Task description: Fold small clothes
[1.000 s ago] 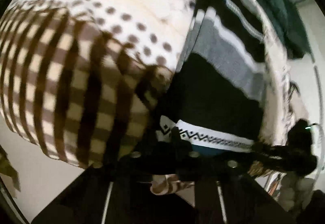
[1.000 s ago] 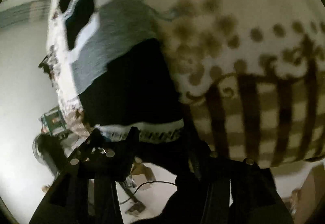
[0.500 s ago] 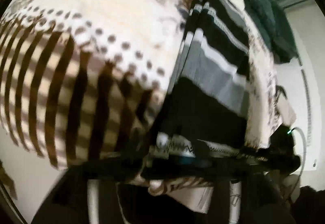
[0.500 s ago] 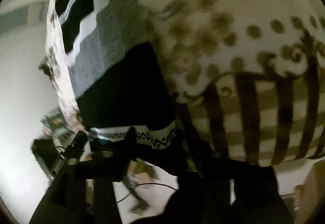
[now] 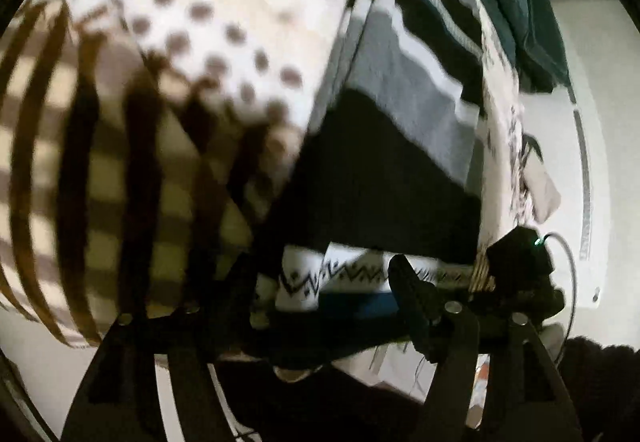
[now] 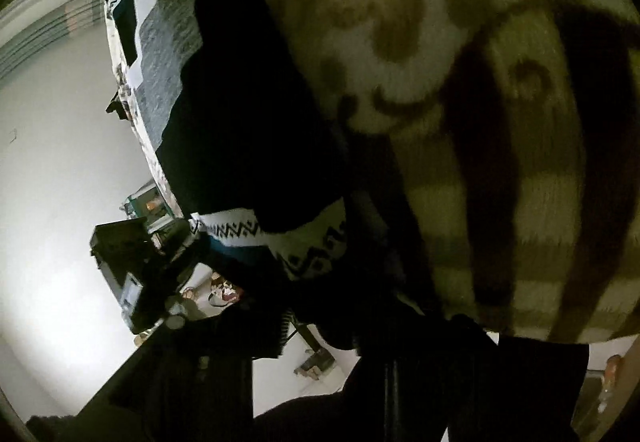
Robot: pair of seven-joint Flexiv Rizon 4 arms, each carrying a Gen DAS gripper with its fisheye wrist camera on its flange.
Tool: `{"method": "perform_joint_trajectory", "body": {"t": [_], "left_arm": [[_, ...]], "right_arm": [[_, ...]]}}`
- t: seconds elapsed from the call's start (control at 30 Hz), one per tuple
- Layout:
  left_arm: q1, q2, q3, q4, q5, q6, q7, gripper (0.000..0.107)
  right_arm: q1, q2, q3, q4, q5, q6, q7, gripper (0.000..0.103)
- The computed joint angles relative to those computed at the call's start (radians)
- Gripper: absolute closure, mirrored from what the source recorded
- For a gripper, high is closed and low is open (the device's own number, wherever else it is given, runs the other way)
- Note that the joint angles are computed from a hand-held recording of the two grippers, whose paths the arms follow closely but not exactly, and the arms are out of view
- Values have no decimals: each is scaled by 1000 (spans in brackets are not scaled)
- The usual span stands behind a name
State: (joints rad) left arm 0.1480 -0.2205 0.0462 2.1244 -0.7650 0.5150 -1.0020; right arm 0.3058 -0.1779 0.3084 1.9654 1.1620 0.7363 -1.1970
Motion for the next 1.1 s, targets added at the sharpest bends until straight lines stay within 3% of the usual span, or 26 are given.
{"method": "perform_joint_trajectory", "body": {"t": [0.07, 0.1, 0.13, 0.37, 0.53, 0.67, 0.83, 0.93, 1.0, 1.07, 1.1], "left_arm": [[-6, 12, 1, 13, 2, 18, 1, 48], [-15, 19, 3, 14, 28, 38, -13, 59], [-16, 18, 4, 7, 45, 32, -25, 96], [-24, 68, 5, 2, 30, 10, -105, 98], [-18, 110, 11, -21, -129, -35, -154, 98], [-22, 87, -4, -103, -225, 6, -166, 98], [-33, -35, -63, -282, -298, 93, -135, 98], [-35, -176, -117, -473, -318, 160, -119, 98], [-79, -277, -87, -611, -328, 168, -121, 98], [-34, -383, -158, -773, -226, 162, -191, 98], [-3, -453, -239, -855, -194, 217, -197, 98]], "right_arm": [[-4, 9, 0, 5, 9, 0, 6, 83], [-3, 12, -2, 6, 7, -1, 11, 83], [0, 15, -4, 2, 5, -1, 18, 84], [0, 43, -8, -39, 20, -13, 22, 86], [-10, 116, -36, -56, 23, -35, 29, 86], [6, 121, -57, -120, -11, -1, 55, 87], [4, 26, -92, -307, -103, 62, 72, 87], [-5, -81, -103, -446, -208, 108, 98, 87], [-21, -167, -109, -557, -272, 121, 117, 87], [-21, -265, -142, -688, -354, 103, 142, 87], [-25, -317, -152, -758, -400, 90, 168, 87]]}}
